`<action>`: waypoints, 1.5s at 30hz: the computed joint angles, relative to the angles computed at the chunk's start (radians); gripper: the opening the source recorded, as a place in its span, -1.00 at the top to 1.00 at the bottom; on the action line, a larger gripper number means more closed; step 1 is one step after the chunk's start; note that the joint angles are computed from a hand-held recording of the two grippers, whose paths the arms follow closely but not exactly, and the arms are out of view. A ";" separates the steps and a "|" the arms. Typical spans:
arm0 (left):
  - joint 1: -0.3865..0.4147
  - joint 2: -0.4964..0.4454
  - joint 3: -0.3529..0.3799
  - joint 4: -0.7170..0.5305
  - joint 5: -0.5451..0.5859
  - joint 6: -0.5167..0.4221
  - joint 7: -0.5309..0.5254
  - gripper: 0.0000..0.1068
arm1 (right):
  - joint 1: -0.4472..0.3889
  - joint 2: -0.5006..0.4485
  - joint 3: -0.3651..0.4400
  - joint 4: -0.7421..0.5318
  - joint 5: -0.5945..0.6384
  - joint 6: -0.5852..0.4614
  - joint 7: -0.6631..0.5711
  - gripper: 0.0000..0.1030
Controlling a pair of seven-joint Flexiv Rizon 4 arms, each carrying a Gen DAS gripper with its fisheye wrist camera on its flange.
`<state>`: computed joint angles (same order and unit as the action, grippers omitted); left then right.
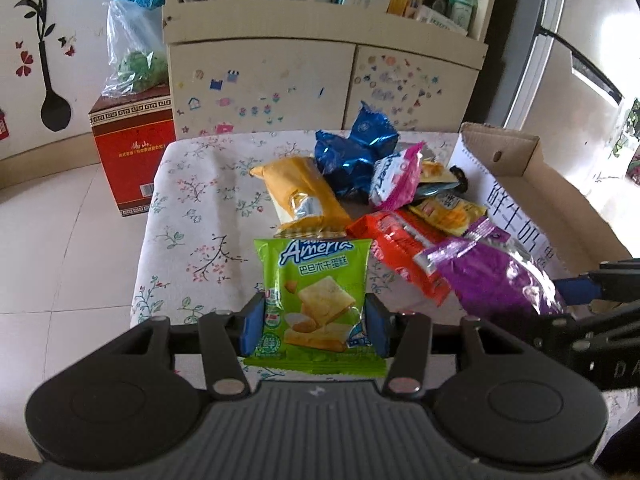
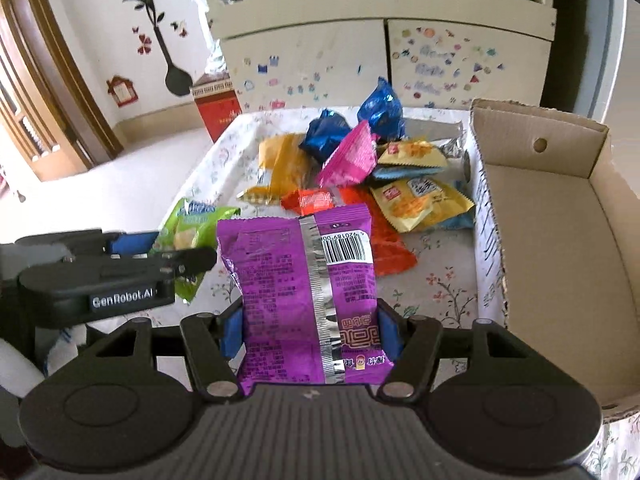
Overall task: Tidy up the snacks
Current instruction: 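Carry the purple packet with the right gripper while the left gripper carries the green packet into the box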
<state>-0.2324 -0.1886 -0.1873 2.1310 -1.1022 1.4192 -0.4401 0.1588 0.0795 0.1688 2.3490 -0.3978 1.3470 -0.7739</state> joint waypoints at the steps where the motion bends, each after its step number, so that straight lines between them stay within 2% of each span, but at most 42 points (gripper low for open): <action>1: -0.001 0.005 -0.003 0.001 -0.010 0.001 0.004 0.06 | -0.006 0.004 -0.001 0.004 -0.009 0.010 0.012 -0.36; 6: -0.029 0.028 -0.013 0.002 -0.097 0.014 0.064 0.06 | -0.066 0.029 -0.003 0.028 -0.103 0.073 0.124 -0.36; 13: -0.092 0.049 -0.008 -0.022 -0.179 0.008 0.134 0.06 | -0.194 0.065 0.002 0.050 -0.291 0.119 0.316 -0.36; 20: -0.140 0.047 -0.010 -0.056 -0.186 -0.024 0.148 0.06 | -0.324 0.100 0.007 0.067 -0.477 0.138 0.538 -0.36; 25: -0.164 0.038 -0.021 -0.079 -0.169 -0.049 0.137 0.06 | -0.393 0.142 0.012 0.085 -0.557 0.138 0.646 -0.36; 33: -0.191 0.005 -0.049 -0.120 -0.113 -0.071 0.103 0.06 | -0.440 0.176 0.013 0.098 -0.583 0.095 0.753 -0.36; 45: -0.192 -0.075 -0.104 -0.177 0.025 -0.090 -0.009 0.06 | -0.428 0.222 -0.005 0.117 -0.553 -0.016 0.843 -0.36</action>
<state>-0.4248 -0.2633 -0.2916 1.9543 -1.0777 1.3292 -0.4488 -0.2693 0.3014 0.1635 2.4656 -0.9505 1.3312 0.0687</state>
